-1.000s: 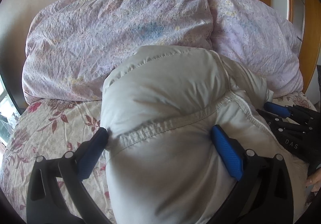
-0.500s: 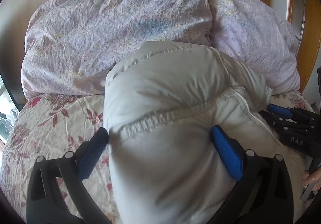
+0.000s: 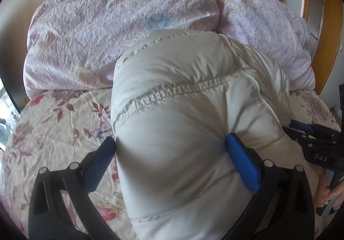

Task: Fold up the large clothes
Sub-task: 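Open both grippers and pull them back from the folded jacket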

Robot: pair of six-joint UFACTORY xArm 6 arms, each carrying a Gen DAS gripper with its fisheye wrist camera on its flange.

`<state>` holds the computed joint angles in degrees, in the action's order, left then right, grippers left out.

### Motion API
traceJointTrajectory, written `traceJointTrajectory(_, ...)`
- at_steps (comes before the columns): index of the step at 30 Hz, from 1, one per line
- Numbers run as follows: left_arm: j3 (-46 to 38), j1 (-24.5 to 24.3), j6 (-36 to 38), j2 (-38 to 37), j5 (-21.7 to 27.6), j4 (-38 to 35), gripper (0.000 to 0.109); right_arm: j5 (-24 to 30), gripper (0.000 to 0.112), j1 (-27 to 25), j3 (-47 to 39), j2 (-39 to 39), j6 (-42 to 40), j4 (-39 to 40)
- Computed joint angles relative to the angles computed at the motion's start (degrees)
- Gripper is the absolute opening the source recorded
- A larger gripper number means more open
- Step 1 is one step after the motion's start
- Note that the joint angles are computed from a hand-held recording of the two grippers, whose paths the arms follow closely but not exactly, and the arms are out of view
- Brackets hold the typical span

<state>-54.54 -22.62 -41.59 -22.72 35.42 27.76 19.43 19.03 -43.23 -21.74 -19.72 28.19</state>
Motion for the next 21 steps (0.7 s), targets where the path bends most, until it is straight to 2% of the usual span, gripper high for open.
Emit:
traceJointTrajectory(6, 1.3, -0.9, -3.2, -2.8, 1.6, 1.1, 0.101, 1.3, 0.061, -0.1, 0.9, -2.7, 11.3, -10.4)
traceJointTrajectory(12, 3.1, -2.7, -5.3, -7.0, 3.8, 3.5, 0.101, 3.1, 0.069, -1.4, 4.3, -8.5, 14.7, -9.8)
traceJointTrajectory(21, 4.4, -7.1, -8.2, -12.9, 8.7, 6.6, 0.101, 4.5, 0.091, -1.3, 8.5, -17.1, 24.7, -22.0)
